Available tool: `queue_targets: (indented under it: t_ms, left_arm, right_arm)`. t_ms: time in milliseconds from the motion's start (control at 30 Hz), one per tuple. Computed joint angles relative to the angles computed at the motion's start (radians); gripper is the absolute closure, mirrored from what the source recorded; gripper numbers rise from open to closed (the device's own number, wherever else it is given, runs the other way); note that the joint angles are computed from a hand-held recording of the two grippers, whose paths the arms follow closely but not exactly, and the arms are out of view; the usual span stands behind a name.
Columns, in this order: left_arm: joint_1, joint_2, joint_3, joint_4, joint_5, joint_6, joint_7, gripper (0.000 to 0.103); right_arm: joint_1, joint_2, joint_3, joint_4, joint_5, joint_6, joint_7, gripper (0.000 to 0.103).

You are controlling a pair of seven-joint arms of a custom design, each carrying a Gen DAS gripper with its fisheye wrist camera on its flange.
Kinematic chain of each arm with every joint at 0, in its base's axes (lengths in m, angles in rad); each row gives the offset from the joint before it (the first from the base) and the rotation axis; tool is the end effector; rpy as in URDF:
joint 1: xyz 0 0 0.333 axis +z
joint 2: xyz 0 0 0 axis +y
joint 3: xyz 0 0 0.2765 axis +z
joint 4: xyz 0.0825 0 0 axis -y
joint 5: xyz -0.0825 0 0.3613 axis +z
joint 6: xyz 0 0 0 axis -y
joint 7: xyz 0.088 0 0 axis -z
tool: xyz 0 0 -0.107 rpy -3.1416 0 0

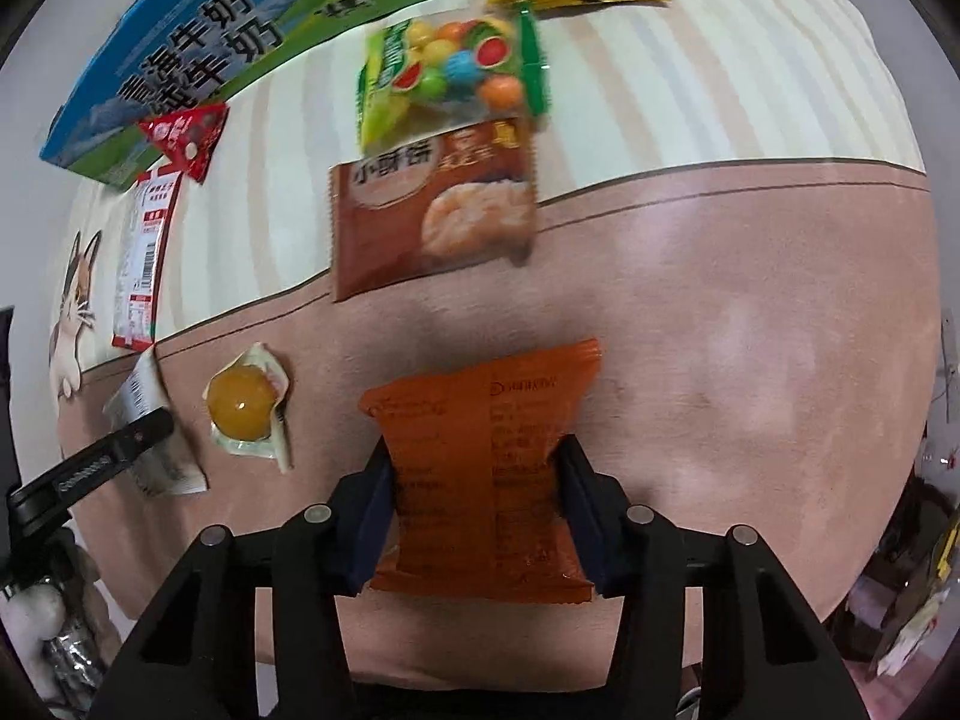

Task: Organize snacks
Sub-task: 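Grasp the orange bag with the right tool while the left tool grasps the white packet, then carry both packets into the box and open both tools to release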

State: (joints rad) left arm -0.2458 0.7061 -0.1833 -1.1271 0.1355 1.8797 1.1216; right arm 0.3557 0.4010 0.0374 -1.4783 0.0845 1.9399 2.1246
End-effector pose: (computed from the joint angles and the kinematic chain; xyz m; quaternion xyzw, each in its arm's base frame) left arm 0.6592 -0.2510 0.3780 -0.7170 0.6965 -0.0244 0.0157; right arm 0.5972 0.2504 0.4233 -0.6350 0.7705 0.0355 0.0433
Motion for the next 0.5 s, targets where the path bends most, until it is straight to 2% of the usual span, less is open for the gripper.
queue_targets:
  t_ms: [67,133,233,367,400,500]
  left_arm:
    - [-0.012,0.0,0.0,0.001,0.01,-0.009,-0.005,0.036]
    - [-0.019,0.026,0.001,0.047,0.013,-0.043,0.0,0.035]
    - [-0.033,0.096,0.004,0.161,0.01,-0.117,0.006,0.032]
    - [-0.044,0.083,0.01,0.139,0.019,-0.118,-0.003,0.031]
    - [-0.049,0.108,0.011,0.177,0.02,-0.126,-0.005,0.031]
    - [-0.061,0.101,0.01,0.176,0.02,-0.108,-0.027,0.035]
  right_arm:
    - [0.0,0.011,0.002,0.01,0.006,-0.013,-0.001,0.047]
    - [-0.007,0.033,0.007,0.032,0.029,-0.051,-0.01,0.046]
    - [-0.008,0.023,0.006,-0.003,0.043,-0.038,-0.009,0.045]
    - [0.006,0.033,0.003,0.001,0.027,-0.038,0.016,0.045]
    - [0.012,0.04,0.003,0.006,0.021,-0.037,0.025,0.046]
    - [0.027,0.046,0.001,0.012,-0.006,-0.024,0.035,0.052]
